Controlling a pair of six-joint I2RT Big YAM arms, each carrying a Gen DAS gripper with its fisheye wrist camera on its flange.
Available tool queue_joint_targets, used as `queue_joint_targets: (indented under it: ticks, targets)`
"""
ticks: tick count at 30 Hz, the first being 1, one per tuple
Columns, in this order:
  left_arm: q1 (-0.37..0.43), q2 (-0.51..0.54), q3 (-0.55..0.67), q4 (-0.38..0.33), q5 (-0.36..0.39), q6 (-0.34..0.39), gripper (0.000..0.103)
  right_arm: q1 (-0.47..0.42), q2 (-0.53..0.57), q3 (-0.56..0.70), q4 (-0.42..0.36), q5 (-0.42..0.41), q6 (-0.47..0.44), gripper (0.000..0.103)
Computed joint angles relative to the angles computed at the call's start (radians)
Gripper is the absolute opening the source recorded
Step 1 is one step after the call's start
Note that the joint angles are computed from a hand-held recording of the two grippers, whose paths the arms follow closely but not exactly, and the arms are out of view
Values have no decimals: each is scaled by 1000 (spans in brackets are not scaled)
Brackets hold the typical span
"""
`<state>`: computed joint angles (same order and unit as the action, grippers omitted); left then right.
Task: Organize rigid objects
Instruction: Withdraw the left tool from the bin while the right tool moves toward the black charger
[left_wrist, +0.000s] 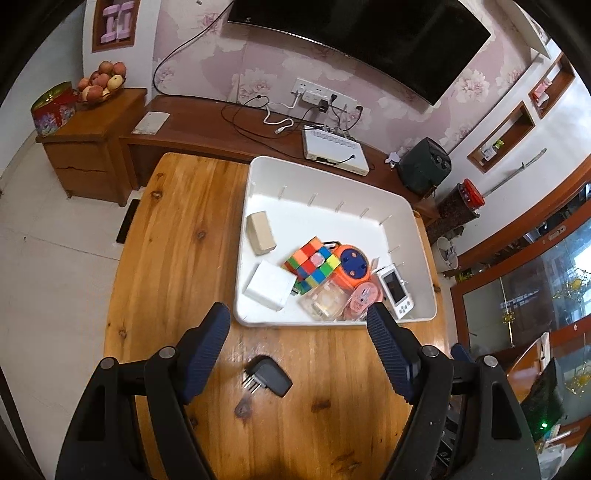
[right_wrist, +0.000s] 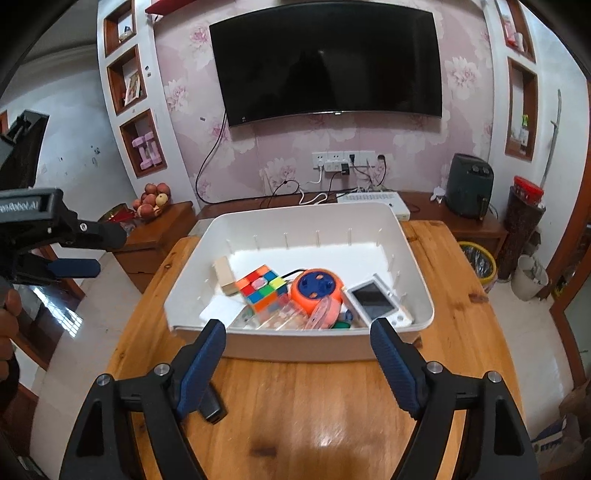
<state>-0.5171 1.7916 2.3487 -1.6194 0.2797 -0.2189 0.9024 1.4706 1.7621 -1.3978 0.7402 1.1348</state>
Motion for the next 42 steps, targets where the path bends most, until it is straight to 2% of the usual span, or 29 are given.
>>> queue_joint_targets:
  ticks: [4, 11, 18, 22, 25, 27, 33, 38, 42]
  targets:
    - [9, -31, -49, -3, 21, -8, 80, 26, 0, 14, -37, -43, 46, 81]
    - [16, -98, -163, 11, 19, 11, 80, 51, -48, -49, -12, -141, 176, 81]
    - [29, -220, -350, 78, -90, 69, 80, 51, -73, -95, 5, -255, 274, 81]
    - [62, -301, -473, 127, -100, 63, 79, 38, -69, -108, 21, -330, 291, 81]
    - [92, -346, -538, 151, -82, 55, 79, 19, -65, -128, 61, -413, 292, 81]
    - [108, -375, -572, 161, -95, 49, 80, 7, -55, -131, 76, -464, 291, 81]
    - [154, -425, -629, 171, -98, 11, 80, -31, -7, -119, 108, -627, 291, 81]
    - [166, -471, -687, 189, -128, 14, 79, -69, 10, -130, 179, -725, 341, 81]
    - [170, -500, -721, 189, -138, 14, 80, -94, 44, -105, 181, -771, 364, 81]
